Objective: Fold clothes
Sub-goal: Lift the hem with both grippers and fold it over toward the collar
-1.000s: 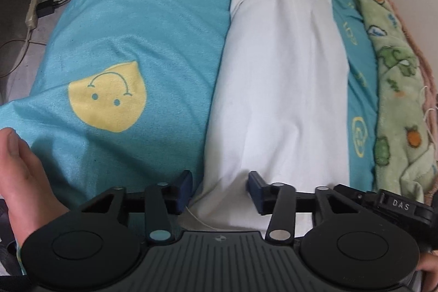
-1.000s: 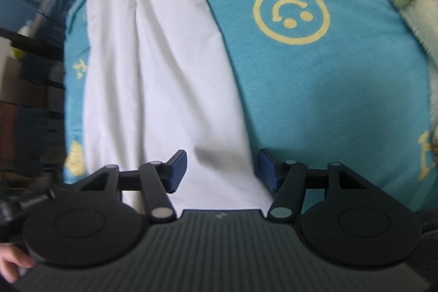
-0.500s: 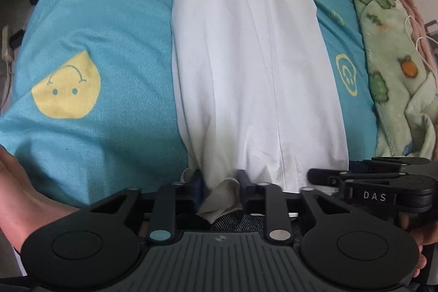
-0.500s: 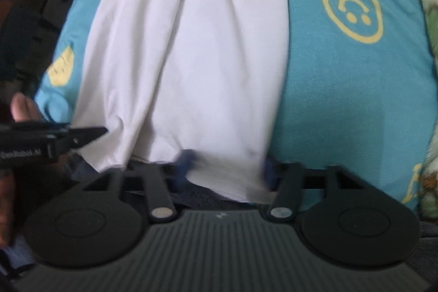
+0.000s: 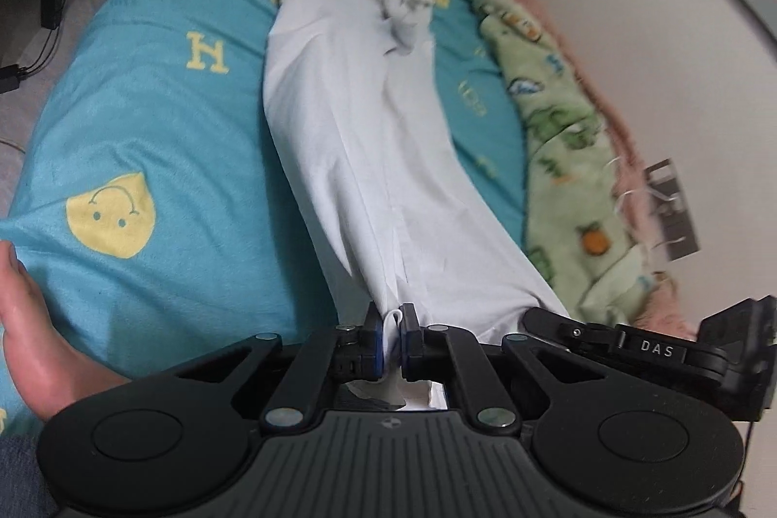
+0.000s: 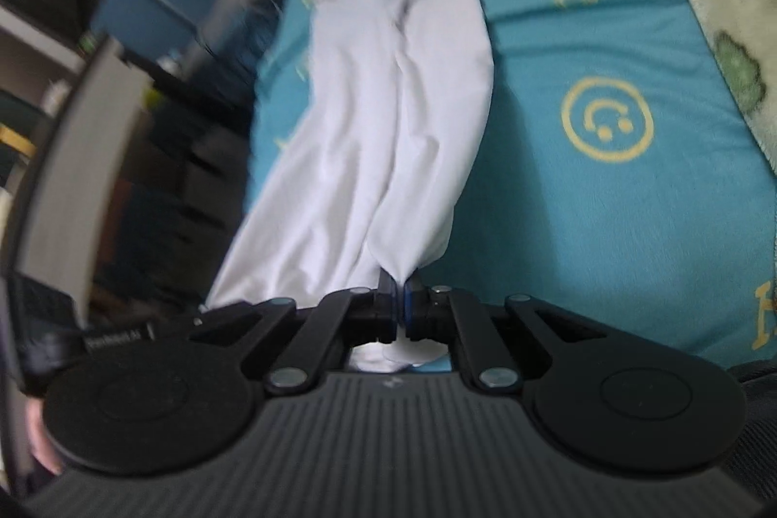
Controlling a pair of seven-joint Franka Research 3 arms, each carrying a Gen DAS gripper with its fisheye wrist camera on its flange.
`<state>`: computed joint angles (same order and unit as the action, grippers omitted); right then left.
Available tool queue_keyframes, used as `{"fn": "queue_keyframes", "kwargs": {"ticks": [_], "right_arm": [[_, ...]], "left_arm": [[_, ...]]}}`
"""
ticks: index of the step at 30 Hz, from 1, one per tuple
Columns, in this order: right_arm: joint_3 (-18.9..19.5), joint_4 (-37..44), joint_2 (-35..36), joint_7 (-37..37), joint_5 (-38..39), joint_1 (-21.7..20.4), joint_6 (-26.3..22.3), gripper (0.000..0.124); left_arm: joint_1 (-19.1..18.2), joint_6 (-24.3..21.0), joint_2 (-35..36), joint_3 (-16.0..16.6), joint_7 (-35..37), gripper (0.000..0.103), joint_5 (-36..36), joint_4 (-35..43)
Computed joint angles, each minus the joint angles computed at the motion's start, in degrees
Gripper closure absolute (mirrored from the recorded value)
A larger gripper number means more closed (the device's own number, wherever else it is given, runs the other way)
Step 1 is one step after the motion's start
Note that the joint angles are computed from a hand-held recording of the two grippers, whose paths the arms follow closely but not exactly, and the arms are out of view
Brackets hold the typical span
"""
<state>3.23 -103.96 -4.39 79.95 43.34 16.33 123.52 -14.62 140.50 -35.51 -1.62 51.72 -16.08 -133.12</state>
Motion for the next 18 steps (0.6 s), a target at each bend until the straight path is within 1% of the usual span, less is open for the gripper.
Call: {"fn": "queue_keyframes", "kwargs": {"ticks": [4,8,10,13,15,18], "right_arm": [[-0.35,0.5,-1.55,-1.89,2.31,0.02,1.28,0.118],[-1.2,-2.16,-5.4,-4.1,4.02,-0.01,1.62,0.118],[-1.54,-5.11,-8.18,-5.13,3.96,0.06,1.93,0.118],[-2.85,-11.99,-13.64,-7.02,5.83,0.26,2.27,0.118],[-3.63,-16.29,-17.02,-7.69,6.52,0.19,2.92,0.118],[-4.8,-20.47,-20.52,-7.86,7.55,0.08,3.53,0.118]], "left_arm": [[1.26,-0.19,-3.88,-2.28,-4.36,0.097,2.05,1.14],[1.52,-1.98,-8.06,-4.61,-9.31,0.098,5.16,1.05],[0.74,-2.21,-10.9,-5.97,-12.24,0.098,5.97,-0.94],[-1.07,-2.15,-16.09,-7.87,-16.77,0.098,6.87,-4.95],[-2.09,-3.57,-18.51,-9.13,-19.5,0.098,8.12,-6.41],[-3.46,-5.29,-20.75,-9.69,-22.58,0.098,9.6,-7.81]]}}
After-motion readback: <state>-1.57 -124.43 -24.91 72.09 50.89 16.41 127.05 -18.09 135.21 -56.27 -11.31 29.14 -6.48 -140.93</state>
